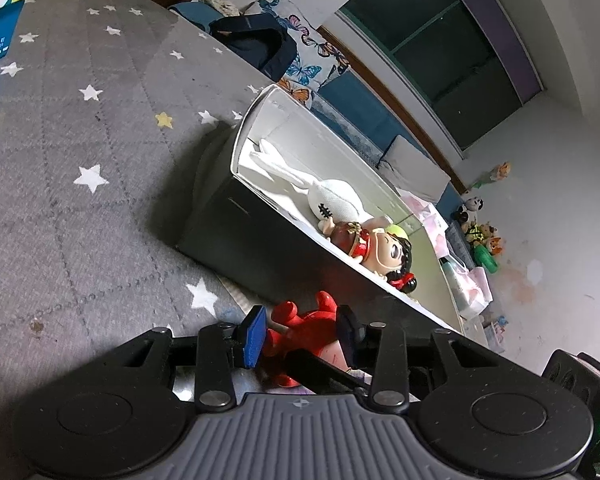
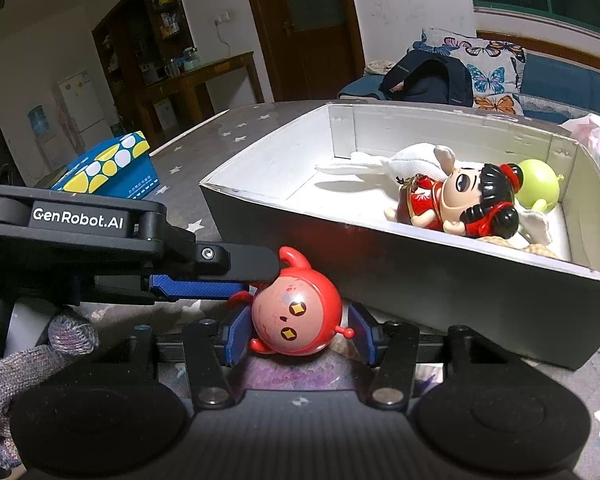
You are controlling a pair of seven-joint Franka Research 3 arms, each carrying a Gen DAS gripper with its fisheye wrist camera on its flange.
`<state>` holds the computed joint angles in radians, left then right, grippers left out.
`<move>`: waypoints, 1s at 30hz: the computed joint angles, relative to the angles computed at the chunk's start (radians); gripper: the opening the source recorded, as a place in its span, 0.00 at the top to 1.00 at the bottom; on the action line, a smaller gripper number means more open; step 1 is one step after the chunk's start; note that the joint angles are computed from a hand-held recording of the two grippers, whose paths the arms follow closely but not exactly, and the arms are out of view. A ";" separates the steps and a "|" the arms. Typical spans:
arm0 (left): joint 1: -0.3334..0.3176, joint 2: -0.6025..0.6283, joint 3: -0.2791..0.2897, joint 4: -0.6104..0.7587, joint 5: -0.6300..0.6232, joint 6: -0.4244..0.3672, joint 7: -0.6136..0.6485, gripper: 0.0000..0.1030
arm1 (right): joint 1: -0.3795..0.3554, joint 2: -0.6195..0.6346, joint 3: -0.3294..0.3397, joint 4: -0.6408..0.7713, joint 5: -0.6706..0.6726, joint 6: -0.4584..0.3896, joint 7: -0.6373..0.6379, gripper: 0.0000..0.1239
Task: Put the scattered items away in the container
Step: 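Lift the red doll with the right tool and carry it over the box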
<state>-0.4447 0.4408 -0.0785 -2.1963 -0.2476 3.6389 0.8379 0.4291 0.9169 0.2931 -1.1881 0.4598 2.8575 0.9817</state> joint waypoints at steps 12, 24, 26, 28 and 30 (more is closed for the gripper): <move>-0.105 -0.060 0.042 -0.014 -0.178 0.022 0.167 0.60 | -0.040 -0.082 0.054 -0.095 0.040 0.057 -0.092 0.57; -0.131 -0.047 0.063 0.104 -0.335 -0.001 0.355 0.60 | 0.006 -0.014 -0.004 0.105 0.007 -0.010 -0.084 0.57; -0.135 -0.036 0.072 0.129 -0.352 -0.012 0.376 0.60 | 0.018 0.018 -0.021 0.168 -0.009 -0.039 -0.064 0.57; -0.135 -0.025 0.080 0.154 -0.359 -0.028 0.384 0.60 | 0.029 0.060 -0.036 0.249 -0.025 -0.081 -0.038 0.57; -0.144 -0.012 0.098 0.178 -0.370 -0.044 0.396 0.60 | 0.041 0.114 -0.052 0.348 -0.043 -0.131 -0.009 0.57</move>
<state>-0.5892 0.4290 0.0191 -2.0183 -0.6177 3.5949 1.2342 0.4696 1.0305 0.2411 -0.8402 0.4171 2.7268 0.9727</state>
